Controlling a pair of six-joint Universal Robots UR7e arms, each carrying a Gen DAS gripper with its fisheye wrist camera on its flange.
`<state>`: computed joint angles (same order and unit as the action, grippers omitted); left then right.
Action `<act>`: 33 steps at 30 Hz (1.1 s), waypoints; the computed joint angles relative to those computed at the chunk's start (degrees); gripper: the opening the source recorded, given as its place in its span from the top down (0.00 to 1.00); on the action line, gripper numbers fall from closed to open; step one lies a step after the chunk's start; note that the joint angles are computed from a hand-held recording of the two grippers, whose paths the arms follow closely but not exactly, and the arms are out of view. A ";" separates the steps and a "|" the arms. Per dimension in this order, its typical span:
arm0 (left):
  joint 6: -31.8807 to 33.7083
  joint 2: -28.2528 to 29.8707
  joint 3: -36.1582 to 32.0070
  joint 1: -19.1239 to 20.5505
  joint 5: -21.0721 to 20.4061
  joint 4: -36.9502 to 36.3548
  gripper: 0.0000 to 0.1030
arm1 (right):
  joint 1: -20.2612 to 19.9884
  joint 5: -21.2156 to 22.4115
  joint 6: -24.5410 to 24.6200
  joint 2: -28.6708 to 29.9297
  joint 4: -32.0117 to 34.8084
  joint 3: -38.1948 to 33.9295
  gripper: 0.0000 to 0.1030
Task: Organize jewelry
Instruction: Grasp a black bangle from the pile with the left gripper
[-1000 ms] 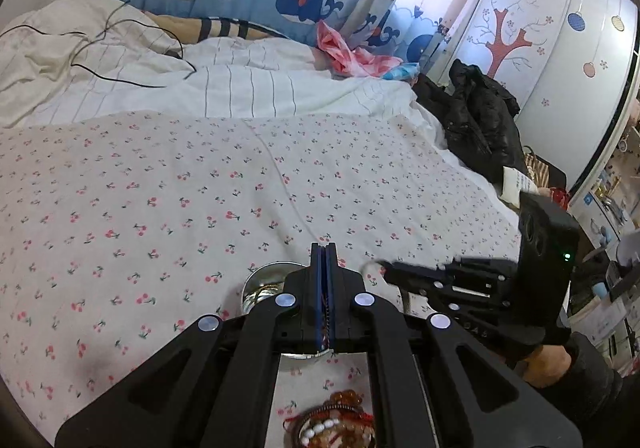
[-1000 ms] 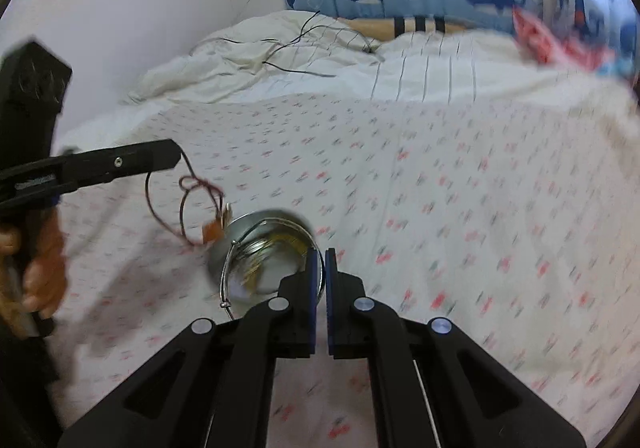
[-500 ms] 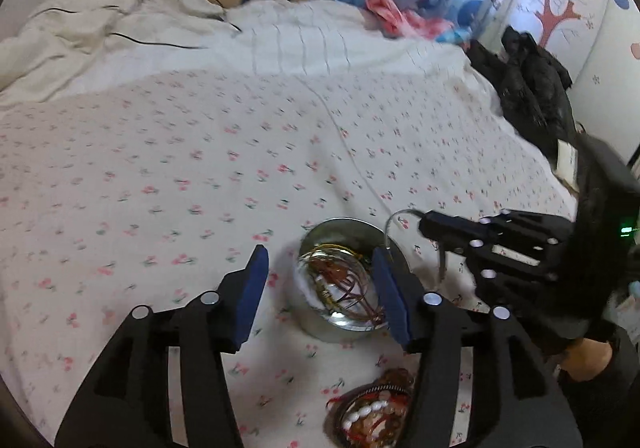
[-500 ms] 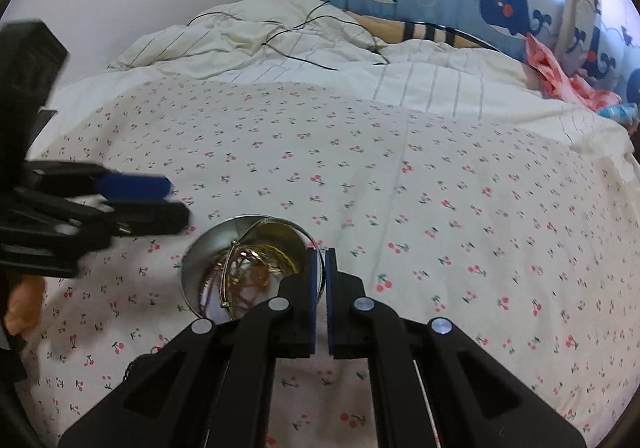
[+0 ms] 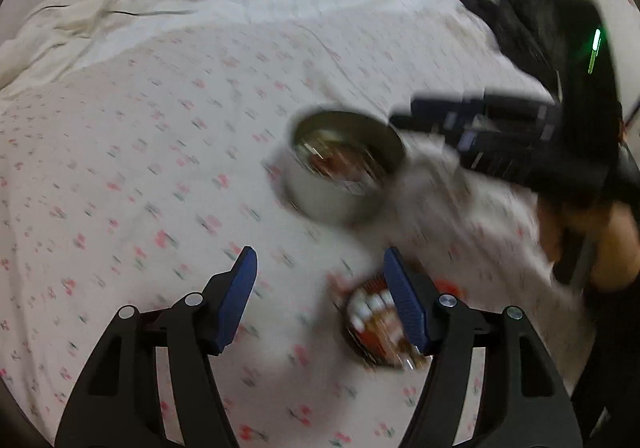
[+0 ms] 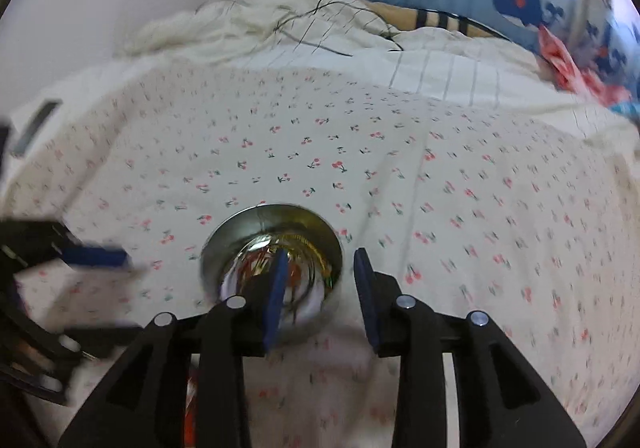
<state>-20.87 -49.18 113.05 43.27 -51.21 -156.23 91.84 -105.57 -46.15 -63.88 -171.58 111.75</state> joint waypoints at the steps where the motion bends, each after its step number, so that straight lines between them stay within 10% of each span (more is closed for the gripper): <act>1: -0.05 0.05 0.54 -0.11 -0.98 0.01 0.39 | -0.87 1.48 1.11 -2.45 1.68 1.31 0.66; 12: -1.94 2.22 2.23 -0.49 -4.64 -1.35 0.51 | -7.48 9.48 7.83 -13.17 14.02 6.28 0.63; 20: -3.65 2.86 1.54 0.58 -4.79 0.32 0.89 | -7.14 10.06 6.17 -13.07 15.52 6.86 0.59; 33: -0.41 -1.65 3.60 2.33 -14.41 -8.83 0.91 | -7.23 9.48 5.44 -12.78 17.65 6.61 0.59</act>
